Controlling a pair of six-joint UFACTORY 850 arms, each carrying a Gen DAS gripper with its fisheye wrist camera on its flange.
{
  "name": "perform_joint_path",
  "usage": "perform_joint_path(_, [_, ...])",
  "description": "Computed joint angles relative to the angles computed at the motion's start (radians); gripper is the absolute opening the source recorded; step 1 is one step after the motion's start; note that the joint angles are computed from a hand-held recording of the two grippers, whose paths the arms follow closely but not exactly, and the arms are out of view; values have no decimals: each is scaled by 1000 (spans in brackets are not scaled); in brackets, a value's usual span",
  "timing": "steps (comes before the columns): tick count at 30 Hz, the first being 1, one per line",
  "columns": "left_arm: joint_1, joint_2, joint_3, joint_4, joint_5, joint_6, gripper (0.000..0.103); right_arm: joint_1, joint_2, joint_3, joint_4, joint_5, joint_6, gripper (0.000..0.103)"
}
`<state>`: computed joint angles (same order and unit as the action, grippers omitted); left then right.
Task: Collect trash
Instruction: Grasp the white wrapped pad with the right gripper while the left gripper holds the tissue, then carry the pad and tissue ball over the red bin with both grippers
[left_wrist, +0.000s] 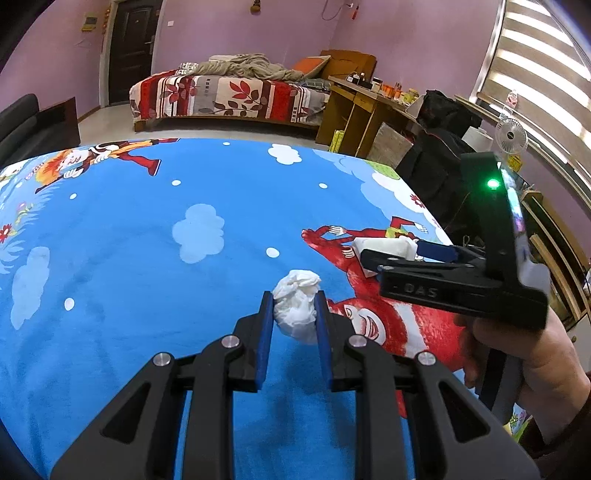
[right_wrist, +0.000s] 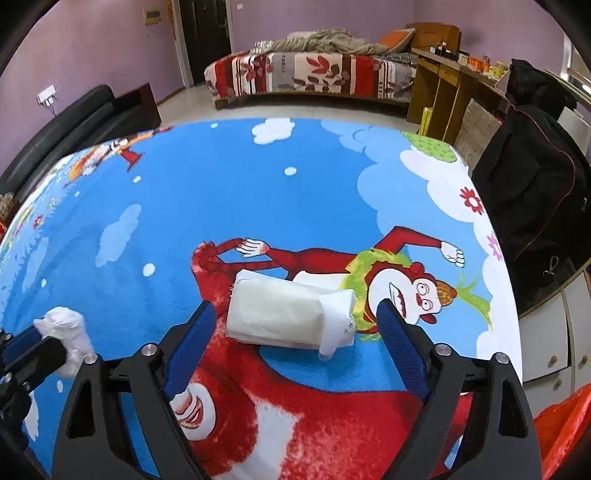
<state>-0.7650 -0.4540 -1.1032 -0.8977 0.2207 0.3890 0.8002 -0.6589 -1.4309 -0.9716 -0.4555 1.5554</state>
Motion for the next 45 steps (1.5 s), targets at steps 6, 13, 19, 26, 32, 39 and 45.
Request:
perform_joint_path(6, [0, 1, 0, 10, 2, -13, 22, -7, -30, -36, 103, -13, -111, 69])
perform_joint_path(13, [-4, 3, 1, 22, 3, -23, 22, 15, 28, 43, -68, -13, 75, 68])
perform_joint_path(19, [-14, 4, -3, 32, 2, -21, 22, 43, 104, 146, -220, -39, 275, 68])
perform_joint_path(26, [-31, 8, -10, 24, 4, 2, 22, 79, 181, 246, -308, -89, 427, 68])
perform_joint_path(32, [-53, 8, -19, 15, 3, 30, 22, 120, 248, 318, -350, -144, 509, 68])
perform_joint_path(39, [-80, 16, -25, -7, 7, 71, 22, 167, 321, 396, -368, -184, 580, 68])
perform_joint_path(45, [-103, 34, -15, -21, 15, 99, 22, 205, 371, 444, -363, -225, 606, 68])
